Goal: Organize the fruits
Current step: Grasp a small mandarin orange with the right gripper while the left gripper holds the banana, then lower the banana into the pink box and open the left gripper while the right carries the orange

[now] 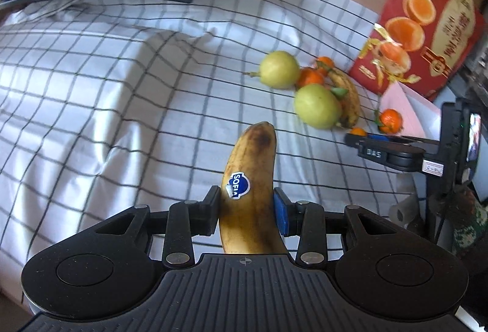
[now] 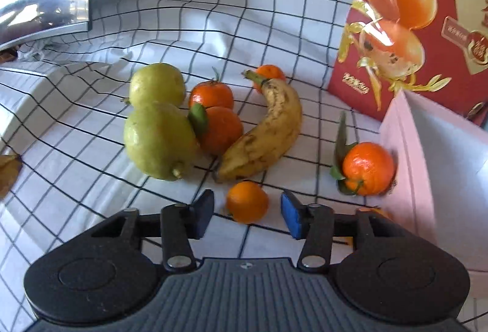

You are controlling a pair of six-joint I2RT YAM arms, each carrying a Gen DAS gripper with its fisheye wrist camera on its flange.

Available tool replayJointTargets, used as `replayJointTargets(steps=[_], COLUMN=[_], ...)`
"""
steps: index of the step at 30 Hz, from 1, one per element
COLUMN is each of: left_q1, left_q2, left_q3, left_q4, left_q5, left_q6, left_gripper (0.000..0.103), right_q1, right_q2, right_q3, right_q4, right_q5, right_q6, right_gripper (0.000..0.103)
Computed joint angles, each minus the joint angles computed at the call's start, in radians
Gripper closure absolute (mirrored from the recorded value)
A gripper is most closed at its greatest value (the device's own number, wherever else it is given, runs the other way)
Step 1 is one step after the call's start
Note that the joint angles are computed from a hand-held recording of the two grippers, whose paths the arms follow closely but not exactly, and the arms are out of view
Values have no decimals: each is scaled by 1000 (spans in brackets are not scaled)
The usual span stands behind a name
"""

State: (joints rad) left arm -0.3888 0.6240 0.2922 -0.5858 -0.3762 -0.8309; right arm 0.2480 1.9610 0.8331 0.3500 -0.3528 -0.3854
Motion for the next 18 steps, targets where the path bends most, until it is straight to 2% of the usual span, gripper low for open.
replayJointTargets(steps=[2,6,11,13,15,18], left_q1=[0,-1,21,32,7,-40], left_q2=[34,123,331,475,668,938], left_q3=[11,57,205,302,456,717], left_q4=[40,152,386,494,574,583], left_q5=[19,54,127,175,196,199], left_q6=[41,140,318,375,428,469], left_gripper=[62,62,62,62,62,62], right_q1=[-1,-70,-252,-336,-424,-518], right_q2=[-24,-168,-390,-442,-475,-483], right_q3=[-7,-124,-265,-266,-258,-242], right_q4=[-29,-15,-22,-68,-108,-136], right_q5=[-12,-69,-135,-146,-166,-170], right_q6=[-4,-27,-79,-87,-97,-121], right_gripper=[74,74,74,74,74,74])
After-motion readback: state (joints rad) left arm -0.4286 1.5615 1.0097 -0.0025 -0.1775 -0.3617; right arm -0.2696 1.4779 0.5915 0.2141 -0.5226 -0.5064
